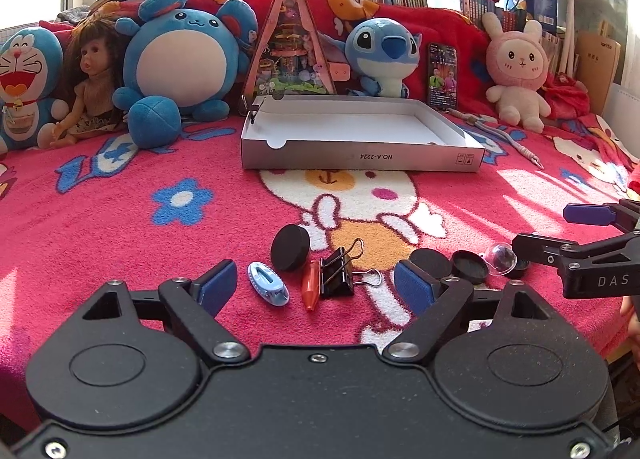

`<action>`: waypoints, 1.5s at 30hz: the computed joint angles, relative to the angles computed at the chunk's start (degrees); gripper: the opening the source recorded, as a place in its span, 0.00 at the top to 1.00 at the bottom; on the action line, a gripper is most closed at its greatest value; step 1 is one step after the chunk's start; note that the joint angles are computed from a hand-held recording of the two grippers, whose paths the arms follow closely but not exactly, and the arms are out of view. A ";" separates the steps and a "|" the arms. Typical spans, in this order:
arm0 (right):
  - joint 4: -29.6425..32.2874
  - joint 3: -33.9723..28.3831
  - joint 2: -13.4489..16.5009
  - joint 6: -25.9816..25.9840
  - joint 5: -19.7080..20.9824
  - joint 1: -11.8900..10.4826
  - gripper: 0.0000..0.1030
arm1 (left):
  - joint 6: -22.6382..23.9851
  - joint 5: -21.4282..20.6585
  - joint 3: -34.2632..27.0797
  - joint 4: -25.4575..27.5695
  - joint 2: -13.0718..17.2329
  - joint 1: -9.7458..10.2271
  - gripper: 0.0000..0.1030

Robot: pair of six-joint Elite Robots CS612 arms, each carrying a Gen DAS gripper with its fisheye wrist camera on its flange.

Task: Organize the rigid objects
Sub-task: 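Move both tools back toward the remaining objects on the blanket, then grasp a light-blue hair clip with the left tool while the right tool grasps the other clip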

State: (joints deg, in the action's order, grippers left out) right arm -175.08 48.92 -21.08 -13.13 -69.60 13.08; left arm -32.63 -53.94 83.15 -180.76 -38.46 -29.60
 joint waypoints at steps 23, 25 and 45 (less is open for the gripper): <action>-0.49 1.17 -0.48 -0.67 -4.45 -0.13 0.28 | -2.89 1.43 1.26 5.85 -1.23 -0.03 0.61; 0.14 1.16 -0.46 -0.95 -5.12 -0.04 0.29 | -3.28 2.36 0.91 7.38 -1.10 0.08 0.61; 3.43 -0.42 0.26 -2.61 -3.23 0.28 0.30 | -7.37 6.18 -0.75 11.12 -0.44 1.34 0.61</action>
State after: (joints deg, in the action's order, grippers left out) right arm -171.65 48.50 -20.82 -15.74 -72.83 13.35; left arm -40.00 -47.76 82.40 -169.64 -38.90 -28.26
